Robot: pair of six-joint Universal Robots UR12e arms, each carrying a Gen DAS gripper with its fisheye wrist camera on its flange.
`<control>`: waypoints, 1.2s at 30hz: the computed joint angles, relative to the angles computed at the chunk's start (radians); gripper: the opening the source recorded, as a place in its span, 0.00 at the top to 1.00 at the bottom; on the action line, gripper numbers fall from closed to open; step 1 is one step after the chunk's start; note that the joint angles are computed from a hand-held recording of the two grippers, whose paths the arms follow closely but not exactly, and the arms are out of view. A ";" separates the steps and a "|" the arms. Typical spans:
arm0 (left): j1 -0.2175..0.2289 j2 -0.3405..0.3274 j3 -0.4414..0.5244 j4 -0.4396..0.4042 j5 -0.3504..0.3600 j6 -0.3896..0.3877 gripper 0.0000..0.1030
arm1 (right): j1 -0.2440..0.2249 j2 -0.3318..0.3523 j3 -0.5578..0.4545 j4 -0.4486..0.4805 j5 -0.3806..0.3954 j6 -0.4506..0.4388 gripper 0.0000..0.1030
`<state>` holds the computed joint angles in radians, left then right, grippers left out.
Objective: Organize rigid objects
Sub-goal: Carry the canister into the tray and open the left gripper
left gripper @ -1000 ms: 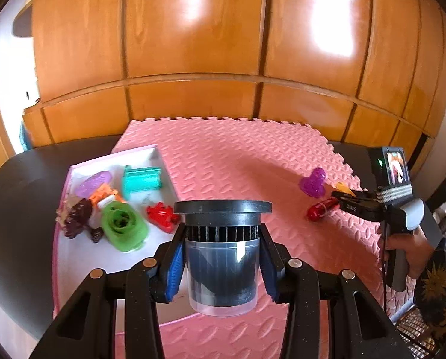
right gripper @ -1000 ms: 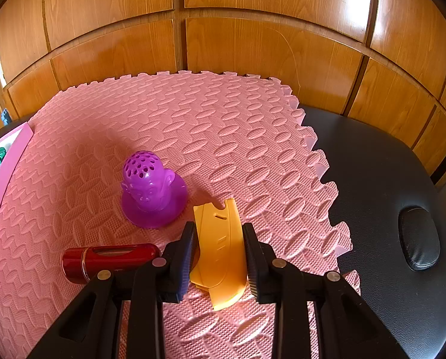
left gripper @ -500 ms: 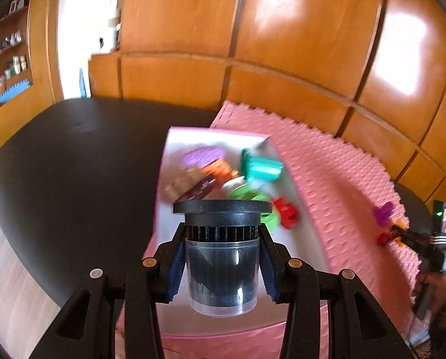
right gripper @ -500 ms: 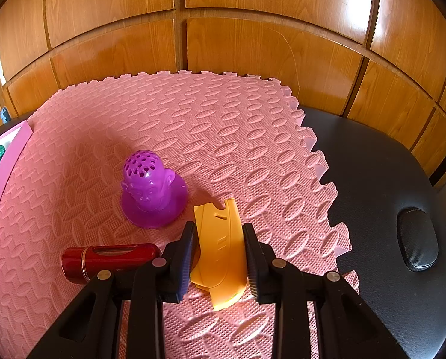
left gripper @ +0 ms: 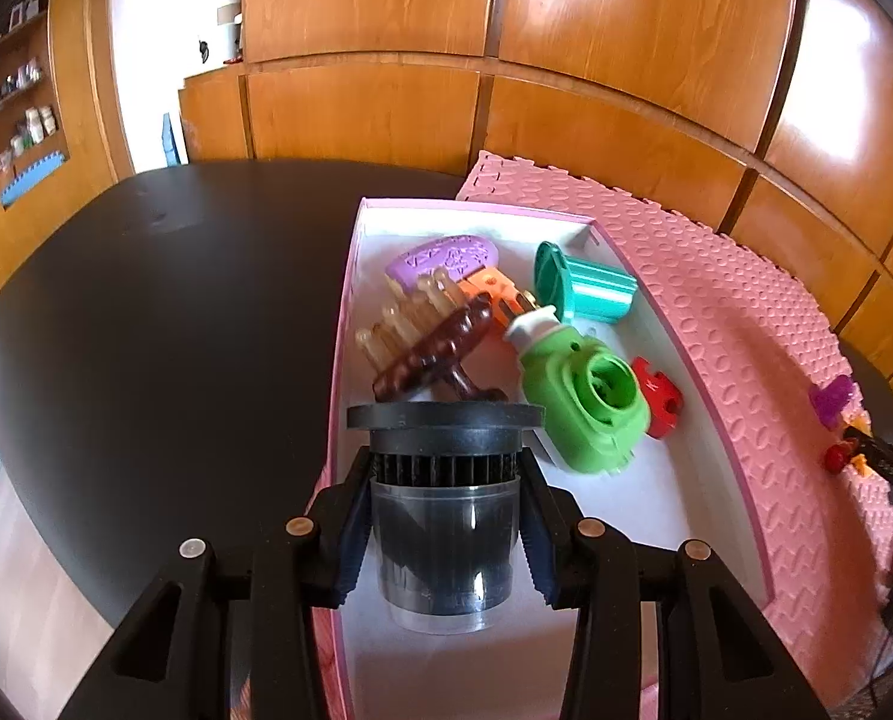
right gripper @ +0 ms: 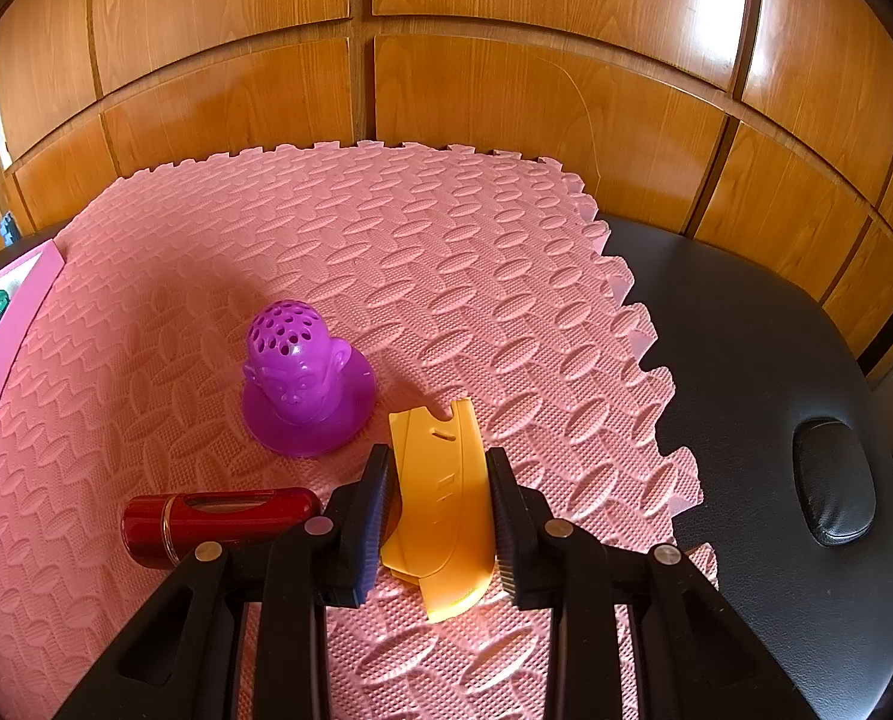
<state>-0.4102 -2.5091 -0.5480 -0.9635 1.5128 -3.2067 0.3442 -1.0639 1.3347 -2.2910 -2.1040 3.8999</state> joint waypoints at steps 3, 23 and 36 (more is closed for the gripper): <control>-0.001 -0.015 0.020 0.001 0.007 0.018 0.57 | 0.000 0.000 0.000 0.000 0.000 0.001 0.71; -0.011 0.067 -0.109 0.112 0.068 -0.010 0.36 | 0.003 0.005 -0.009 0.016 -0.018 -0.003 0.71; -0.017 0.099 -0.153 0.137 0.052 -0.003 0.36 | 0.006 0.005 -0.010 0.021 -0.025 0.022 0.72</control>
<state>-0.4275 -2.4101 -0.7012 -0.8269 1.5650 -3.2095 0.3503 -1.0591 1.3247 -2.2696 -2.1289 3.9218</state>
